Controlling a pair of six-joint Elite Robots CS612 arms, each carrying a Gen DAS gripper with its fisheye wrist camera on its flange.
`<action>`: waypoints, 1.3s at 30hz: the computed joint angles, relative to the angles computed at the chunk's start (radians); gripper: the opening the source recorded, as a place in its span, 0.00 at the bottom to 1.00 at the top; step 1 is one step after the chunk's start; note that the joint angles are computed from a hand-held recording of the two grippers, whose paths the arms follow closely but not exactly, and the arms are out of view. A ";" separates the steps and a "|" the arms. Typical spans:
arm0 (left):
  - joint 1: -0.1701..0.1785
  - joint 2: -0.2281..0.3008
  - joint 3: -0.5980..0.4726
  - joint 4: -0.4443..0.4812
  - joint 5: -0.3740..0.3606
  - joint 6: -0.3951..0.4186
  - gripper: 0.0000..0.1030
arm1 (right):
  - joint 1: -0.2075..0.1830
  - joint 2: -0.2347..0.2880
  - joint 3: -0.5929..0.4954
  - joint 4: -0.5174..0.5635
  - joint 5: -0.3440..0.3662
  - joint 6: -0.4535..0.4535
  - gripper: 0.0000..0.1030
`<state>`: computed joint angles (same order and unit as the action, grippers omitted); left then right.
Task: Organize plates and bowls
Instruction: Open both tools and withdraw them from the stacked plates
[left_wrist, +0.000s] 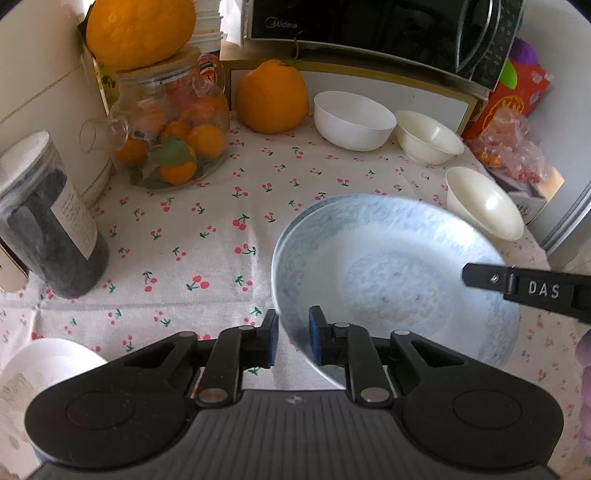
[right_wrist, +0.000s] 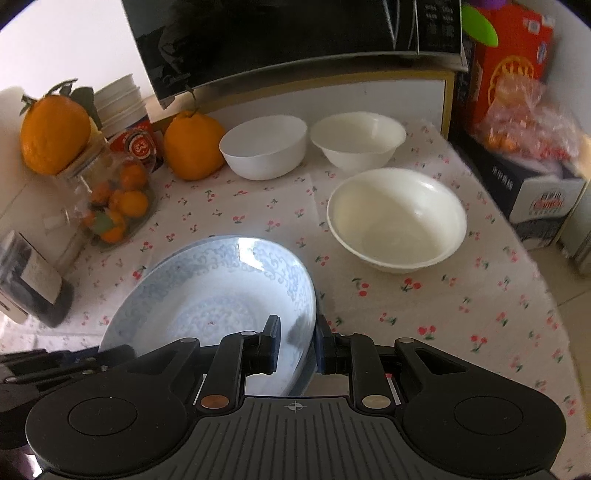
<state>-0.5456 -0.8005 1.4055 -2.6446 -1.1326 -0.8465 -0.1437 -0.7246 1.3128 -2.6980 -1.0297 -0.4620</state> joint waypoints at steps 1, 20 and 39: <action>-0.002 0.001 -0.001 0.004 0.007 0.008 0.14 | 0.000 0.000 0.001 -0.007 -0.001 -0.004 0.19; -0.005 0.003 -0.002 0.007 0.022 0.015 0.14 | 0.012 -0.001 0.017 -0.056 -0.066 -0.091 0.18; -0.005 -0.004 0.010 -0.026 -0.006 0.045 0.45 | -0.002 -0.013 0.016 -0.013 -0.012 -0.088 0.51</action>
<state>-0.5510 -0.8048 1.4158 -2.6708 -1.1385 -0.8019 -0.1462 -0.7375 1.3286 -2.7107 -1.0417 -0.5500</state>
